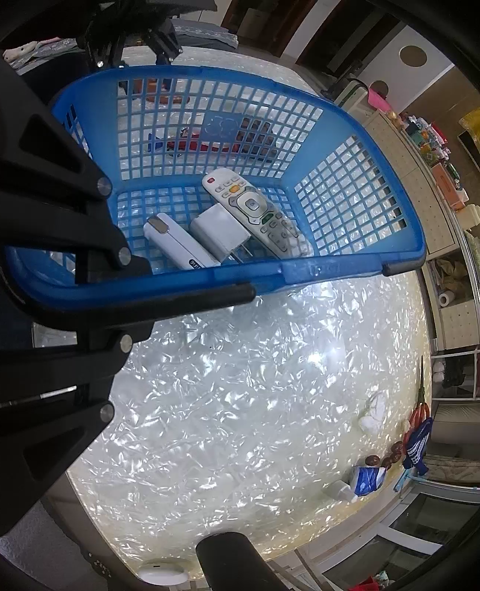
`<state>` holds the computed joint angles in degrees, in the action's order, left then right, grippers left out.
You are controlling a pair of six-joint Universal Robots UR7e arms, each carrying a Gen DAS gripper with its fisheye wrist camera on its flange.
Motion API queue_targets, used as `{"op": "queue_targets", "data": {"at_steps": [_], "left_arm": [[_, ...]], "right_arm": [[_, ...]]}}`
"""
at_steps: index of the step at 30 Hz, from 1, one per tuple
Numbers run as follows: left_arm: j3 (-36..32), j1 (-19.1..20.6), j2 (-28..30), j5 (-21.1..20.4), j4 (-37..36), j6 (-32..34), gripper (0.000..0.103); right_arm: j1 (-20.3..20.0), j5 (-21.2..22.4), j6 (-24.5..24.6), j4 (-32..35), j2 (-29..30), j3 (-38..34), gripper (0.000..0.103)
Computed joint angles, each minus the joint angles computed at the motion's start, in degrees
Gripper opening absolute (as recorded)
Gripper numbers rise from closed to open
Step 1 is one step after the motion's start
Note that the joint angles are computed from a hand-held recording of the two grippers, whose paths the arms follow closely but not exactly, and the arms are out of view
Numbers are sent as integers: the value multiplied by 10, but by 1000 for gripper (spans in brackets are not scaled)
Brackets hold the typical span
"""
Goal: Organize rigid objects
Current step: 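Lift the comb with the left gripper and lower it into the basket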
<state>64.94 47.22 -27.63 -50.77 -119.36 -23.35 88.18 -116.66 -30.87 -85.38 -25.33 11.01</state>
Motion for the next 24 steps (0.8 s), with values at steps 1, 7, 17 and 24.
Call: {"op": "queue_targets", "data": {"at_steps": [1, 7, 17, 24], "left_arm": [[2, -3, -5, 1, 0, 2, 56], [-24, -12, -11, 27, 2, 25, 56], [-133, -23, 32, 27, -4, 127, 56], [-231, -22, 94, 7, -25, 188, 56]], "right_arm": [[0, 0, 0, 1, 1, -2, 7], [0, 1, -1, 3, 3, -7, 7], [-1, 4, -1, 17, 10, -26, 7], [-1, 7, -6, 16, 9, -25, 7]]}}
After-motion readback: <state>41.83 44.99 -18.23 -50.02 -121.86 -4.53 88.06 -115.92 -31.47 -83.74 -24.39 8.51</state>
